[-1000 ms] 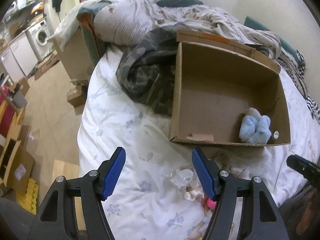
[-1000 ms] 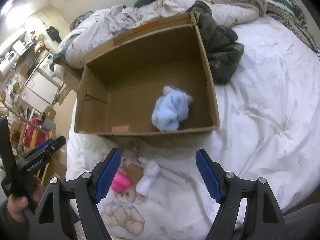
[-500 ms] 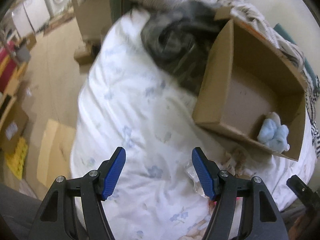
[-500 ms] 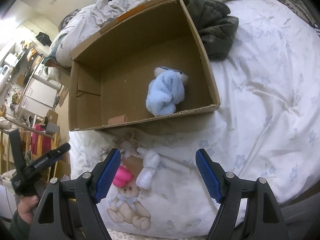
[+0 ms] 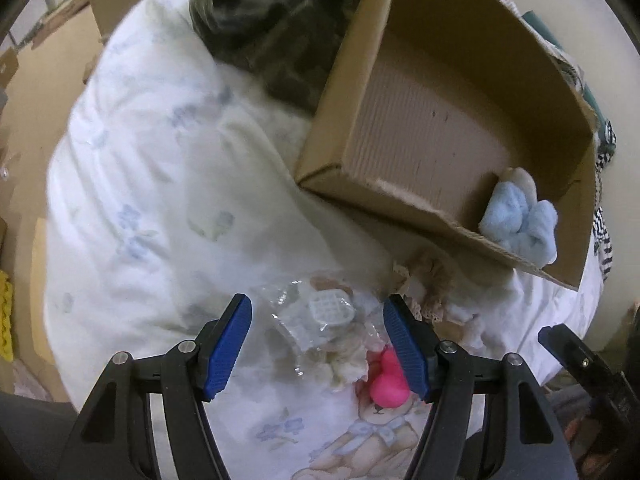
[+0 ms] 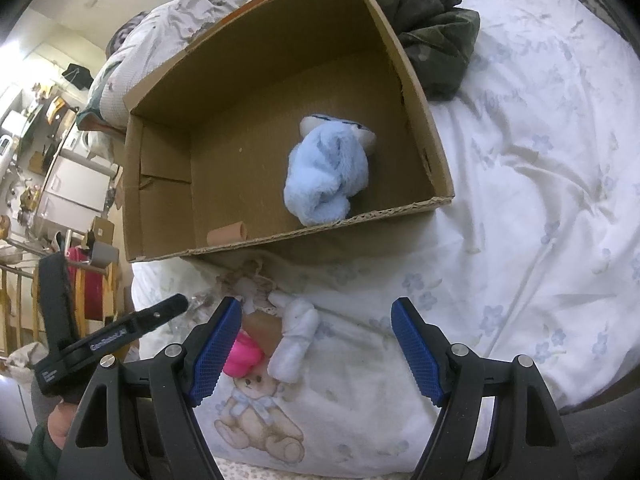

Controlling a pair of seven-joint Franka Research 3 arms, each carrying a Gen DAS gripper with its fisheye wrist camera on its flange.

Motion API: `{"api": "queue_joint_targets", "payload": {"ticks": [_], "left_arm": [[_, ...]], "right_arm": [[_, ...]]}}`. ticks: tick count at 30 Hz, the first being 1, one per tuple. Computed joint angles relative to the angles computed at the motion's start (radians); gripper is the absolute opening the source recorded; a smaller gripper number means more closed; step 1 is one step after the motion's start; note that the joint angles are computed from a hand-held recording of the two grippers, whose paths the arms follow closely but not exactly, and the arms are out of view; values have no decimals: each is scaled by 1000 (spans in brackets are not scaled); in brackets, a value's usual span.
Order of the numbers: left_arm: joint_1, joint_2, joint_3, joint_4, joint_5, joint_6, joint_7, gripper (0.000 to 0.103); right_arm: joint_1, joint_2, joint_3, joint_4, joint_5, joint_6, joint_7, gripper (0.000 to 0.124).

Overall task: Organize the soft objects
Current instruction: 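Grasp the clear plastic bag with the left tool while the right tool grasps the white plush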

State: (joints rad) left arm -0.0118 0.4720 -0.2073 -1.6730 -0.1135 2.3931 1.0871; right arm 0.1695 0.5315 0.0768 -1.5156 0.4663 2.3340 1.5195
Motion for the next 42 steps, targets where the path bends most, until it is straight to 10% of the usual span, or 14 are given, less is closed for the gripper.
{"api": "queue_joint_targets", "payload": {"ticks": [8, 20, 31, 42], "left_arm": [[27, 25, -21, 14, -82, -10, 12, 26], [-23, -125, 44, -119, 93, 124, -83, 24], [-12, -115, 28, -101, 98, 113, -36, 24], [-22, -140, 40, -132, 133, 129, -62, 24]], "right_arm": [[10, 15, -5, 20, -22, -13, 9, 82], [-35, 59, 32, 66, 73, -112, -10, 82], [33, 190, 6, 237, -36, -253, 53, 38], [1, 119, 27, 138, 12, -137, 8, 27]]}}
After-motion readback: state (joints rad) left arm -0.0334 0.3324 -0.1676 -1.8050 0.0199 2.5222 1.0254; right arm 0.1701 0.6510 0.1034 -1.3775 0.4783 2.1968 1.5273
